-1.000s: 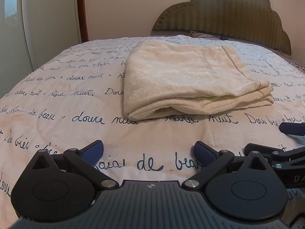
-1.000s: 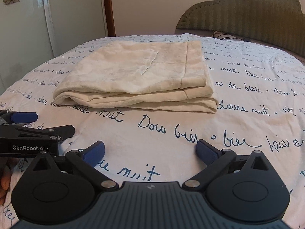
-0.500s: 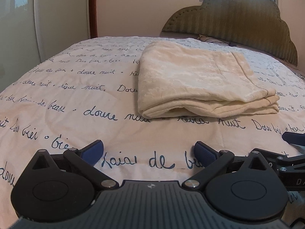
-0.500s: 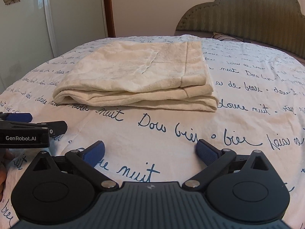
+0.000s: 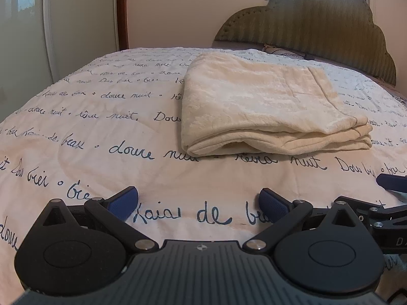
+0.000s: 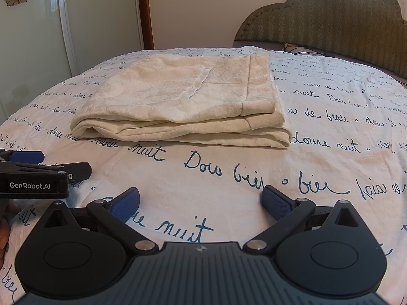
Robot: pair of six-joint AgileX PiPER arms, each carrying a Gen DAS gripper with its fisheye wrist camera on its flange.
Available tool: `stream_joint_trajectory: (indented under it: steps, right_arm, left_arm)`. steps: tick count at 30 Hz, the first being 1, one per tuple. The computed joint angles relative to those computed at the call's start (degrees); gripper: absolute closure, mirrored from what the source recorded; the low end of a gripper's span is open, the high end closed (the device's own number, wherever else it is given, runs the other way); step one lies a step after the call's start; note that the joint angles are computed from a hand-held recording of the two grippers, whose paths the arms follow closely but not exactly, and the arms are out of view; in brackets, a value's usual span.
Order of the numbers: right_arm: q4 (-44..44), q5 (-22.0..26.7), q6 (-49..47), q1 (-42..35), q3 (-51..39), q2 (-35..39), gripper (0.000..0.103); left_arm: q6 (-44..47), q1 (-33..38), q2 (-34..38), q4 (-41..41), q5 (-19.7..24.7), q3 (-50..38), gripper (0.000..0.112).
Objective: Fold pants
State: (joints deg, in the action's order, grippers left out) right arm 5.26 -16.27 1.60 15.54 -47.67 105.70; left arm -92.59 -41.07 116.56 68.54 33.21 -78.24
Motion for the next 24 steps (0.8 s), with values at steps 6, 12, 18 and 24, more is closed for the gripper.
stream_joint_trajectory:
  steps: [6, 12, 18, 24]
  right_arm:
    - [0.06, -0.01, -0.05, 0.01, 0.00, 0.01, 0.000]
    - [0.05, -0.04, -0.05, 0.01, 0.00, 0.04, 0.000]
    - [0.12, -0.07, -0.10, 0.04, 0.00, 0.06, 0.000]
    - [0.16, -0.08, -0.13, 0.05, 0.00, 0.07, 0.000]
  left_arm:
    - [-0.46, -0.01, -0.19, 0.18, -0.17, 0.25, 0.009]
    - [-0.50, -0.04, -0.22, 0.11, -0.22, 0.25, 0.009]
    - [-0.66, 0.04, -0.24, 0.17, -0.43, 0.26, 0.009]
    - [-0.65, 0.01, -0.20, 0.18, -0.37, 0.23, 0.009]
